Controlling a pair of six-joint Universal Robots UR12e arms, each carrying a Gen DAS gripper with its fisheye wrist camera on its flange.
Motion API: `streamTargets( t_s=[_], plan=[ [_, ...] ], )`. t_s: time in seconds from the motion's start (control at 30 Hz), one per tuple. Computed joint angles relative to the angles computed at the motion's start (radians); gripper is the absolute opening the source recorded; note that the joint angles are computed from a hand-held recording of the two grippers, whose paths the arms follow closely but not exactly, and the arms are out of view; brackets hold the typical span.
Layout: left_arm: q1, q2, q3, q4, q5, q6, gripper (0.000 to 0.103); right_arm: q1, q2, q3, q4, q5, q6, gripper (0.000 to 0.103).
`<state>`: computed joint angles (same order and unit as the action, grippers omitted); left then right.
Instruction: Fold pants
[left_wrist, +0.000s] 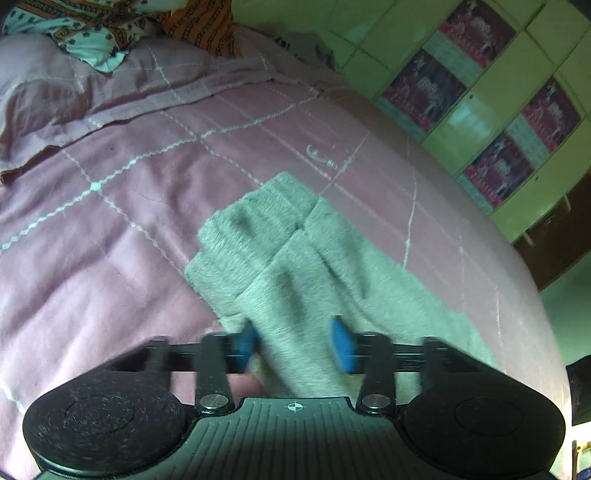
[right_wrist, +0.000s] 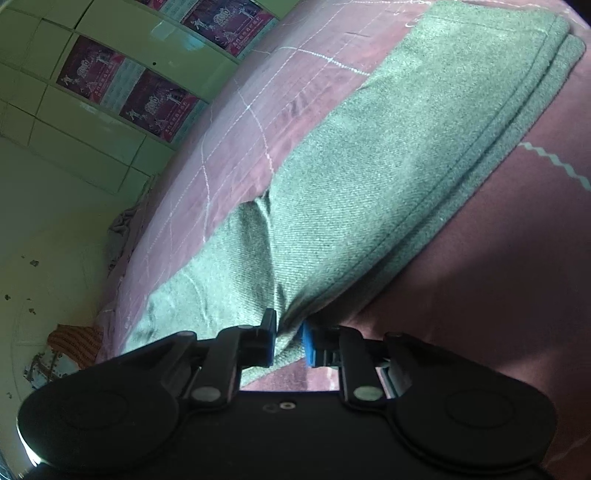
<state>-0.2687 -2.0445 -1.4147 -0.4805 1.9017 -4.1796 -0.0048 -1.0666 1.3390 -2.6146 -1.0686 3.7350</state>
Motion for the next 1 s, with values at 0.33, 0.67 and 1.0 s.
streamTargets(
  t_s=[0.33, 0.67, 1.0],
  plan=[
    [0.006, 0.005, -0.026, 0.016, -0.017, 0.012, 0.008, 0.013, -0.01, -0.015, 0.075, -0.049, -0.096, 0.004],
    [-0.057, -0.024, 0.111, -0.044, -0.049, 0.264, 0.009, -0.011, -0.066, 0.038, -0.081, -0.071, -0.069, 0.015],
    [-0.073, -0.154, 0.284, -0.233, -0.163, 0.376, 0.009, 0.002, 0.007, -0.108, 0.197, -0.243, -0.507, 0.0]
  ],
)
